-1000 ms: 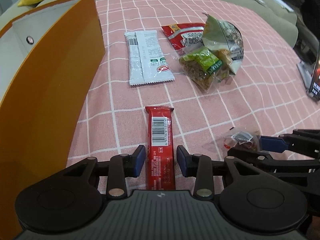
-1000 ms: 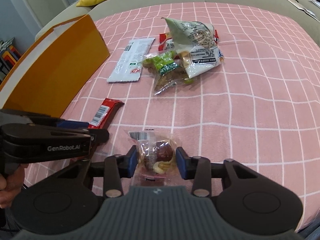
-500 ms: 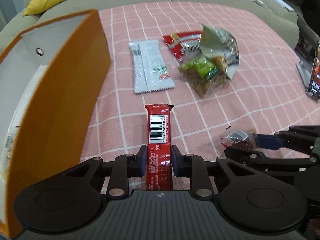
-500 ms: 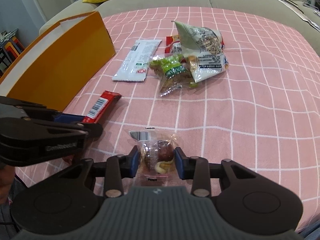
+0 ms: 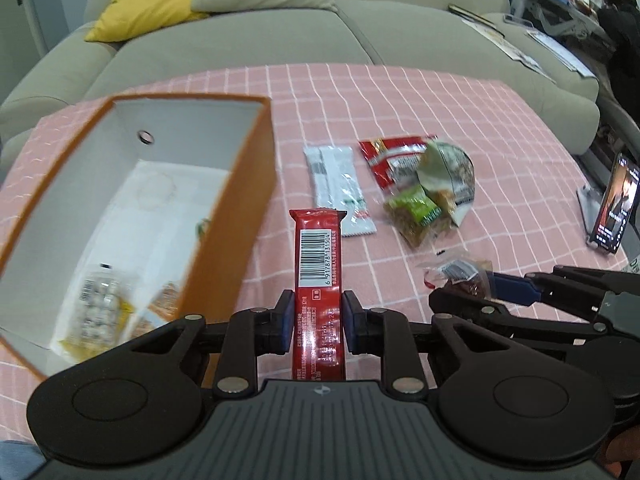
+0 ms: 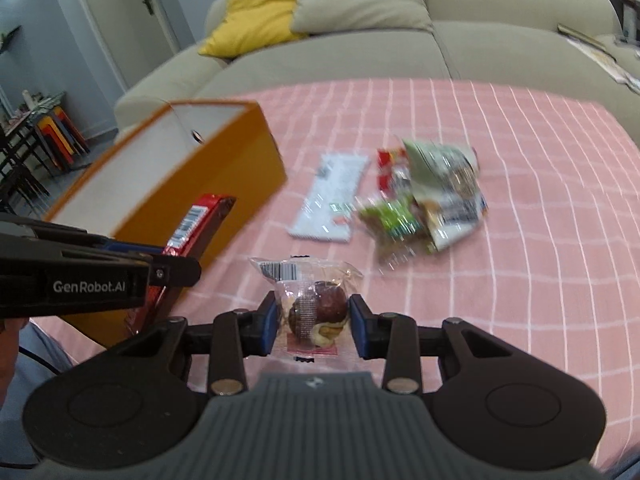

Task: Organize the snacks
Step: 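Carry the candy bar and candy bag into the orange box and open both tools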

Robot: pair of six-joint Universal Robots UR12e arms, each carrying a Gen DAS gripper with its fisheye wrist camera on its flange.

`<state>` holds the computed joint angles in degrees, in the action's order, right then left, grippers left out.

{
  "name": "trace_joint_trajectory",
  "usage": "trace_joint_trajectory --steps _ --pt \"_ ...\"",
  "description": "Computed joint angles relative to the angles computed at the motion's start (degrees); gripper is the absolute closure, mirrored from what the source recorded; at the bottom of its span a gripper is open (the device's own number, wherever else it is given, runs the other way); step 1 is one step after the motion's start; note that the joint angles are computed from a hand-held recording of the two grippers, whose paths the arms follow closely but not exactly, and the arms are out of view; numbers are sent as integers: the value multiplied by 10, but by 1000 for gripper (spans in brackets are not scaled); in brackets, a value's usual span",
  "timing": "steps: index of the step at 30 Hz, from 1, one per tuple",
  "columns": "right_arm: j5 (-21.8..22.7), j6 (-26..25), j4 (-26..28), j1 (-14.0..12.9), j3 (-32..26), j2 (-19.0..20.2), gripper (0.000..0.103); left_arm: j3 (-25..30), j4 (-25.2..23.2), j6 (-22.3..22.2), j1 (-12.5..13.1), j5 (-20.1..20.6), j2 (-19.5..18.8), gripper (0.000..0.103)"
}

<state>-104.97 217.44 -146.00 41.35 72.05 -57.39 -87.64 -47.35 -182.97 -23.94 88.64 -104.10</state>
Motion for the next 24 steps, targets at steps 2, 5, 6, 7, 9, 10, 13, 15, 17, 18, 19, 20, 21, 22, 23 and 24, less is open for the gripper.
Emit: trace_joint_trajectory --steps 2,5,6,7,9,10,13,15,17,18,19,20,21,22,23,24 --pt "-3 -13 -4 2 -14 5 69 -1 1 5 5 1 7 76" --pt "-4 -36 -10 4 -37 13 69 2 3 12 13 7 13 76" --pt "-3 -43 -12 4 -45 16 69 4 1 15 16 12 16 76" --pt "0 -50 -14 4 -54 19 69 6 -1 18 19 19 17 76" --pt "3 -68 -20 5 -73 27 69 11 -5 26 24 29 20 76" --pt "5 -78 -20 5 -85 32 69 13 -6 30 28 33 22 76" --pt "15 -109 -14 6 -126 50 69 22 -12 42 39 43 24 76" --pt "19 -130 4 7 -160 65 69 28 -17 51 44 52 24 76" --pt "29 -148 29 7 -194 80 69 35 -19 65 47 67 23 76" --pt "37 -157 40 7 -211 88 69 37 -21 72 49 71 22 76" --pt "44 -165 51 7 -229 97 69 39 -23 76 52 73 22 76" --pt "50 -174 61 6 -246 105 69 42 -26 79 55 73 21 76" --pt "55 -183 72 6 -264 115 69 43 -30 82 57 71 20 76" --pt "62 -192 83 6 -283 125 69 45 -35 83 61 67 19 76" --pt "69 -201 95 6 -302 135 69 48 -43 83 64 63 17 76" --pt "77 -210 107 5 -320 146 69 52 -51 83 68 57 15 76"
